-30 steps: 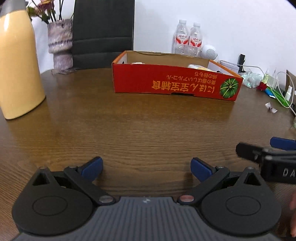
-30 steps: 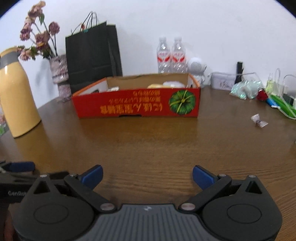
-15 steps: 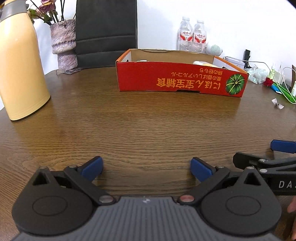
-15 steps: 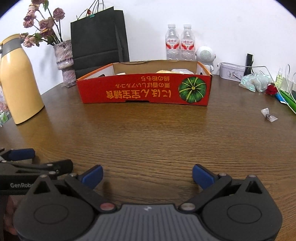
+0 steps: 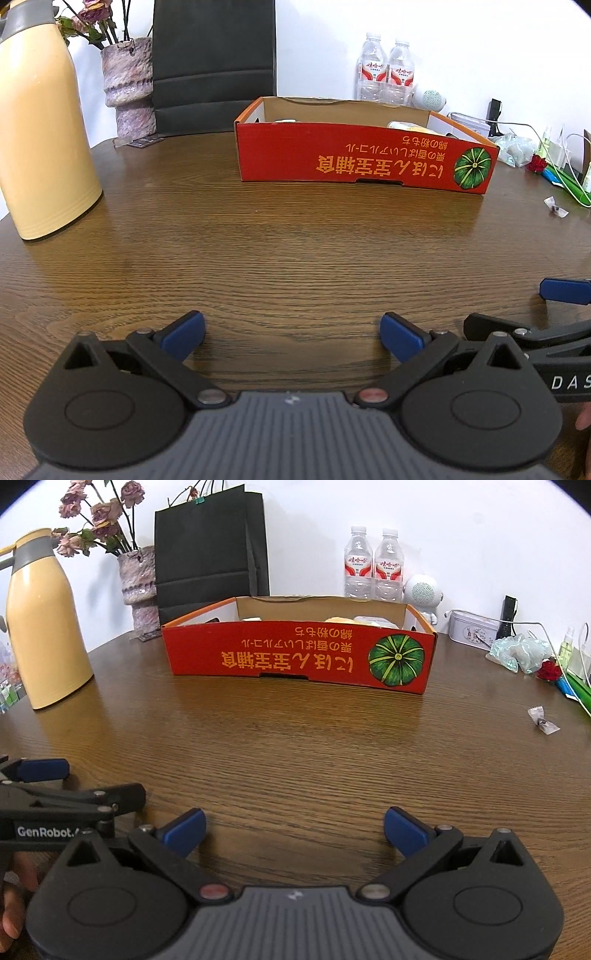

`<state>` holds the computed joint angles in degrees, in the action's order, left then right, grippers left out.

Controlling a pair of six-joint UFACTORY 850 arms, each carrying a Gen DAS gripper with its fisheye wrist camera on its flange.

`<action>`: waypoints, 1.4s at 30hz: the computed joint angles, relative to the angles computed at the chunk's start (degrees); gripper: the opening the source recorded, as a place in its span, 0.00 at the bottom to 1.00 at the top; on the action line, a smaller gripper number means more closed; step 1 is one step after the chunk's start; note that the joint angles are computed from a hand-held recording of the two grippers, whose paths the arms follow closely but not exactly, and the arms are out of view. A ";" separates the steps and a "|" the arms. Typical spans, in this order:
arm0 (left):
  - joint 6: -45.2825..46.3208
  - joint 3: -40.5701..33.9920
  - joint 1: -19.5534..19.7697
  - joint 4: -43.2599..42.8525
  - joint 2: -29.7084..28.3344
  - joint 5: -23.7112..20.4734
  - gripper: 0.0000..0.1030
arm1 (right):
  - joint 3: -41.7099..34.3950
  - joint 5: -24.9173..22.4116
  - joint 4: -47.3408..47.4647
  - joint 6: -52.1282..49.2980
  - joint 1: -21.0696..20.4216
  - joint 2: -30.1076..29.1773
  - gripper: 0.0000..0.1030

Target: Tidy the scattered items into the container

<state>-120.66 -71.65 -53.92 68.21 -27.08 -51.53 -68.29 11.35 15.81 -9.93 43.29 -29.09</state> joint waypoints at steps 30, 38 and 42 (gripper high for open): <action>-0.01 -0.14 -0.01 -0.81 -0.04 -0.69 1.00 | -0.19 -0.01 6.50 -6.62 0.26 -0.13 1.00; 0.00 -0.17 -0.02 -0.86 -0.06 -0.71 1.00 | -0.25 0.00 7.64 -7.69 0.28 -0.17 1.00; 0.02 -0.16 0.00 -0.86 -0.04 -0.69 1.00 | -0.26 0.01 7.71 -7.75 0.29 -0.17 1.00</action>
<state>-120.64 -71.81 -53.92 67.35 -27.13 -52.22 -68.55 11.36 23.52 -17.68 43.59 -29.26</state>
